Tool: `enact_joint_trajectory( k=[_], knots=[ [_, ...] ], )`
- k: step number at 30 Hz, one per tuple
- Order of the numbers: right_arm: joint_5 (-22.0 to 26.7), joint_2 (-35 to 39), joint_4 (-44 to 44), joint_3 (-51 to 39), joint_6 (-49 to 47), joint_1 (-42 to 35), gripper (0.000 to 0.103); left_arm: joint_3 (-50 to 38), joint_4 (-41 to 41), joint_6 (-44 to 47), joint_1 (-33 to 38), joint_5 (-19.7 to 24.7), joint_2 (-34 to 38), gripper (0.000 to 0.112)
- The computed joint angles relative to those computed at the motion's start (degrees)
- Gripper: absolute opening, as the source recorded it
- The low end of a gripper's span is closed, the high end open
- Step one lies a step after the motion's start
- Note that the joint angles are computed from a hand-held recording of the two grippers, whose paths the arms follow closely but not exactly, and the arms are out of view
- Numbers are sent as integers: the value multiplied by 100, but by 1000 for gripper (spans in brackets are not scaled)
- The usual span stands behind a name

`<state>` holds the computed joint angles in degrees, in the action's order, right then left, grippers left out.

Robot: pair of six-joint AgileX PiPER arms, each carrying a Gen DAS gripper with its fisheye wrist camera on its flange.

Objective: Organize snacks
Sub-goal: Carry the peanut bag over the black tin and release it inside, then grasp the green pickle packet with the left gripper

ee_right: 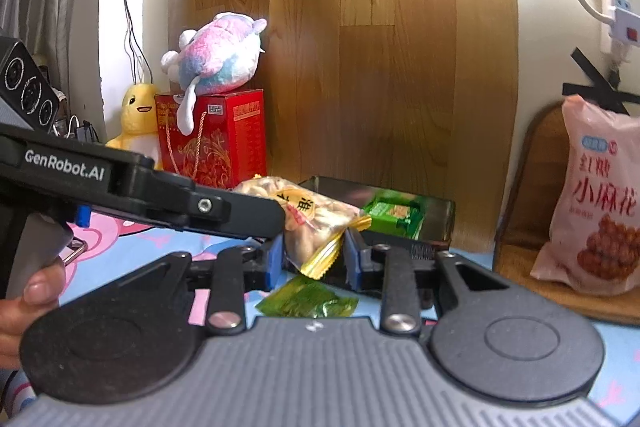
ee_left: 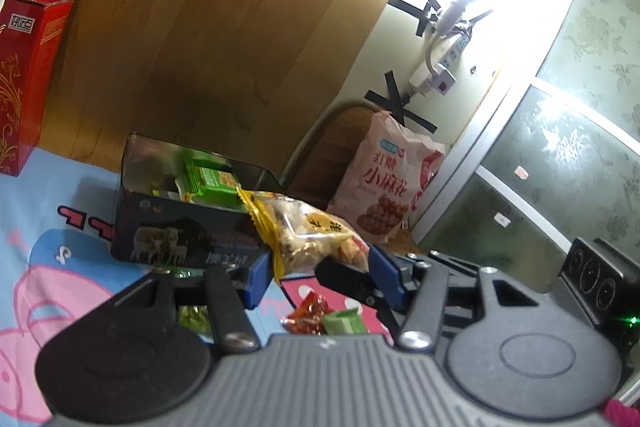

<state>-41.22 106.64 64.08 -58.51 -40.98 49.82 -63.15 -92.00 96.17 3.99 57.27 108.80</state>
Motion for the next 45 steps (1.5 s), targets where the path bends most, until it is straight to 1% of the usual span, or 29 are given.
enact_joint_trajectory(
  k=[6, 9, 12, 16, 19, 22, 24, 25, 26, 27, 29, 31, 34, 36, 38, 41, 44, 45],
  knots=[
    [196, 84, -233, -239, -114, -266, 35, -392, -35, -194, -61, -84, 152, 51],
    [414, 166, -402, -415, -124, -493, 35, -803, 103, -414, -107, -150, 336, 51],
    [723, 340, -485, -771, -212, -787, 35, -1497, 378, -855, -162, -183, 688, 51],
    [1096, 647, -623, -1273, -267, -1176, 35, -2710, 858, -1601, -285, -245, 1332, 51],
    [1458, 948, -689, -1687, -290, -1464, 35, -3596, 1288, -2254, -431, -448, 1836, 52],
    [1803, 1341, -641, -2140, -379, -1683, 35, -4194, 1669, -2745, -582, -733, 2226, 53],
    [2022, 1617, -547, -2462, -486, -1784, 36, -4519, 1935, -3034, -662, -935, 2469, 59],
    [2123, 1752, -574, -2615, -473, -1819, 39, -4653, 2082, -3204, -712, -1124, 2586, 64],
    [2248, 1879, -583, -2769, -463, -1857, 41, -4732, 2221, -3374, -736, -1265, 2660, 73],
    [2374, 1976, -597, -2893, -426, -1890, 46, -4840, 2364, -3594, -748, -1338, 2747, 79],
    [2400, 2034, -978, -2931, 0, -1900, 48, -5035, 2476, -3897, -713, -1293, 2909, 81],
    [2185, 1959, -1365, -2742, 386, -1845, 48, -4986, 2339, -3763, -640, -1196, 2888, 81],
    [2005, 1757, -1728, -2400, 951, -1843, 48, -4519, 1933, -3256, -550, -1283, 2590, 81],
    [1850, 1580, -1964, -2110, 1399, -1853, 48, -4260, 1663, -2987, -456, -1229, 2403, 81],
    [1592, 1293, -2291, -1625, 1972, -1799, 48, -3906, 1379, -2695, -360, -1090, 2174, 81],
    [1357, 877, -2840, -876, 2867, -1680, 48, -3197, 1159, -2069, -257, -928, 1779, 81],
    [1547, 714, -2734, -520, 3056, -1536, 48, -2551, 1131, -1548, -206, -805, 1538, 81],
    [1719, 733, -2725, -516, 3076, -1516, 49, -2420, 1194, -1481, -201, -770, 1523, 81]
  ],
)
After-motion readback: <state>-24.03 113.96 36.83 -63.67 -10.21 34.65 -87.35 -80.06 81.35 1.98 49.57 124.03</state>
